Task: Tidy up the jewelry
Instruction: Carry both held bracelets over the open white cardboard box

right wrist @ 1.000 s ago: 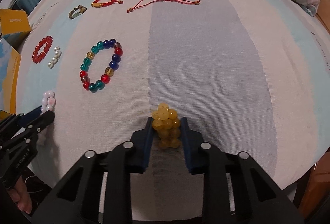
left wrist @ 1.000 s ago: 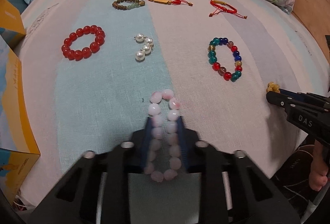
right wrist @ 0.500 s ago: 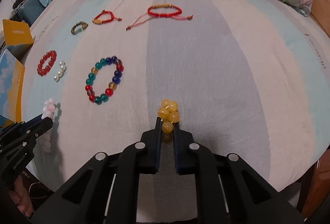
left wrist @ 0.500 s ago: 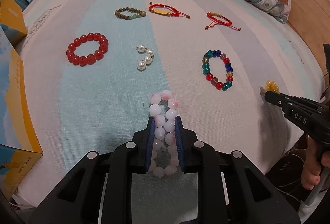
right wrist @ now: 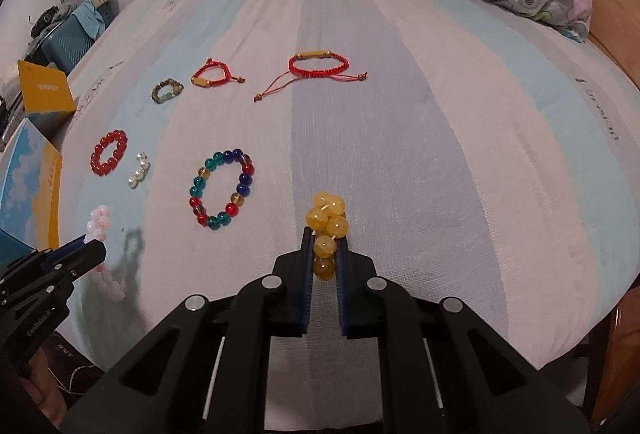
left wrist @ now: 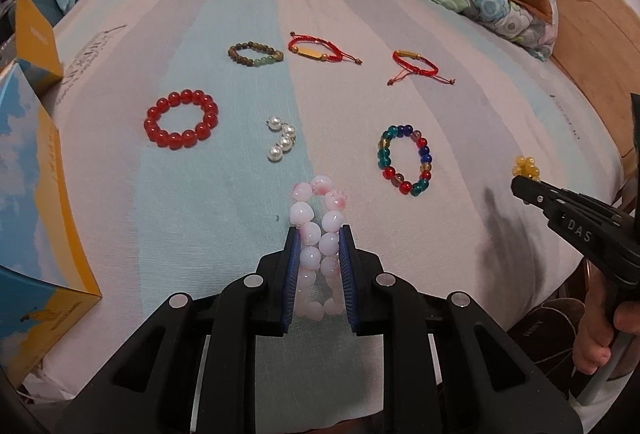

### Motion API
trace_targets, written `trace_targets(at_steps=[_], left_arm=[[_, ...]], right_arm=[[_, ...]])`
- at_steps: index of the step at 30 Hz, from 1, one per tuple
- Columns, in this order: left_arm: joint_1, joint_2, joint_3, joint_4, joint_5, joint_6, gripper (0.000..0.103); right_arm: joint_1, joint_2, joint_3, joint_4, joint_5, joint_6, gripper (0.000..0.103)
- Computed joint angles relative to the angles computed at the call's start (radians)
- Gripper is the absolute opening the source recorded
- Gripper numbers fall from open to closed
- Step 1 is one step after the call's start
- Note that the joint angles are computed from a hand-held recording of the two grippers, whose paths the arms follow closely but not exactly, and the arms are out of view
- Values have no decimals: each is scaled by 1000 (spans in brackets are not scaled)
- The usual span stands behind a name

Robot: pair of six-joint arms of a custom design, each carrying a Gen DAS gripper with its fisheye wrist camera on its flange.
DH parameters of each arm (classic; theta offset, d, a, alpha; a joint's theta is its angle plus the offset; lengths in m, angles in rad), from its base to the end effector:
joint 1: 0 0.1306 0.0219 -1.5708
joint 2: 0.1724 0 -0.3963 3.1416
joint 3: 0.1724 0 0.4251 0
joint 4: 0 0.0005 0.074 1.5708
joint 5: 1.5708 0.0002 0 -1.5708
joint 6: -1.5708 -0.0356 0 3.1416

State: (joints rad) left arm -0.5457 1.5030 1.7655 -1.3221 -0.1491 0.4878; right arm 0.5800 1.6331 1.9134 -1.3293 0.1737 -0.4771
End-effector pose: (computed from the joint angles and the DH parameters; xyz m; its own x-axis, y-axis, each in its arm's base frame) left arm 0.4530 -0.2695 0.5397 -0.8700 -0.0140 -0.4929 0.0491 0.9922 -0.1149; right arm 0.4861 0.3105 0.5390 -0.8590 -0.0220 -0.5116 -0.0825 0.9920 0.0958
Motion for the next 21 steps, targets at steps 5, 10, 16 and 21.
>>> trace_targets(at_steps=[5, 10, 16, 21], left_arm=[[4, -4, 11, -9, -18, 15, 19], [6, -11, 34, -26, -44, 14, 19], [11, -16, 79, -45, -114, 4, 19], [34, -20, 121, -72, -143, -5, 19]], right_arm=[[9, 3, 28, -7, 23, -3, 9], [21, 15, 73, -21, 47, 1, 9], [41, 54, 153, -48, 70, 5, 9], [68, 117, 276, -85, 93, 15, 9]])
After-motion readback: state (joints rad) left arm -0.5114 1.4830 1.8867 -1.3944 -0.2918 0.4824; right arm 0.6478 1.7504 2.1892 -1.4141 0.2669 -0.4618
